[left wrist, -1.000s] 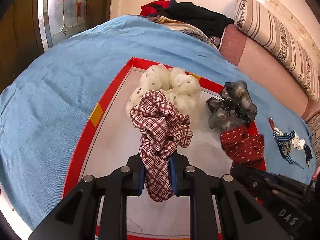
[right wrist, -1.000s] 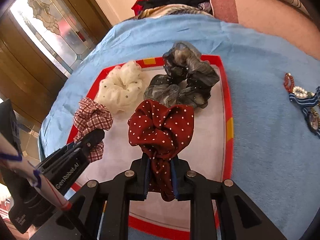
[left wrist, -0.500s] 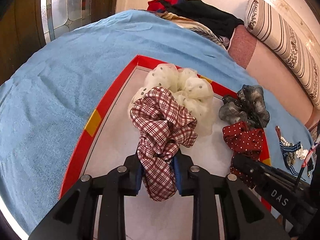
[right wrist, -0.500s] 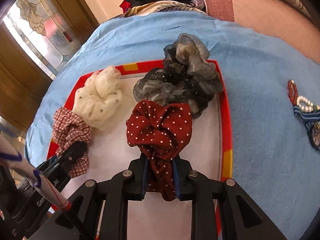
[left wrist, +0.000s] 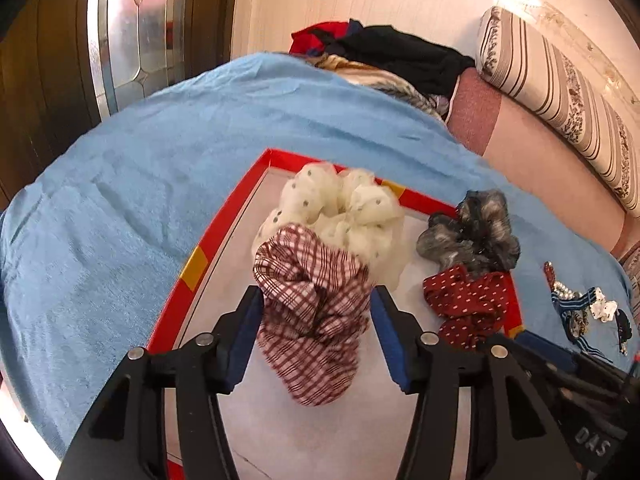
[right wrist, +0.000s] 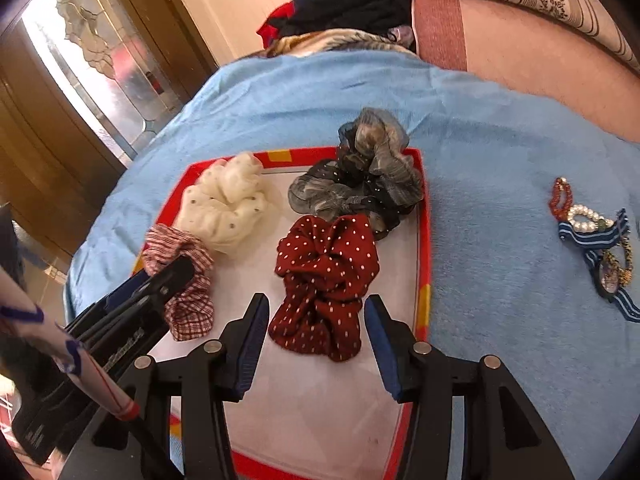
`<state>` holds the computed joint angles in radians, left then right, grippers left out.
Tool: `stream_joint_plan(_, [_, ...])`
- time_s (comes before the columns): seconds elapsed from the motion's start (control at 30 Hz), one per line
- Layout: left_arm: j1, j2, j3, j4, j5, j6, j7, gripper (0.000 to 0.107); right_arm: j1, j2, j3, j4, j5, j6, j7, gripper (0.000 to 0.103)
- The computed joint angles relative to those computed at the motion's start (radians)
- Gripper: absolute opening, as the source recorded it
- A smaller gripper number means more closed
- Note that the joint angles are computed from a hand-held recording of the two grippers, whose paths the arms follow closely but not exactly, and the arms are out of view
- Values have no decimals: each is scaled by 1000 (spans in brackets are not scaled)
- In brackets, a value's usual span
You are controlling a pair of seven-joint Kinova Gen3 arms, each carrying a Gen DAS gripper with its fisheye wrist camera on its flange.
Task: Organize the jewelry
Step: 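Open both tools to drop the scrunchies into the tray, then move both open tools away from the tray toward the bracelets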
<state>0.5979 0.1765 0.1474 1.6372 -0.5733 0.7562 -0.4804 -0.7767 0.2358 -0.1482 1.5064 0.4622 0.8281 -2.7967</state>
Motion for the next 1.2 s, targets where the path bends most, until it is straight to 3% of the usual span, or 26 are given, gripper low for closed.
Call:
stream_joint_plan(0.3, [81, 12, 17, -22, -126, -10, 65, 57, -3, -126, -40, 108, 72, -3, -117, 54])
stream_joint_plan(0.63, [219, 97, 24, -114, -185, -30, 39, 57, 141, -341, -123, 302, 79, 6, -191, 54])
stream_joint_plan(0.97, [248, 222, 79, -235, 76, -43, -253, 58, 321, -542, -74, 514, -45, -94, -126, 54])
stream_joint_plan(1.2, [357, 298, 9, -353, 148, 38, -256, 58, 423, -637, 41, 624, -155, -166, -17, 54])
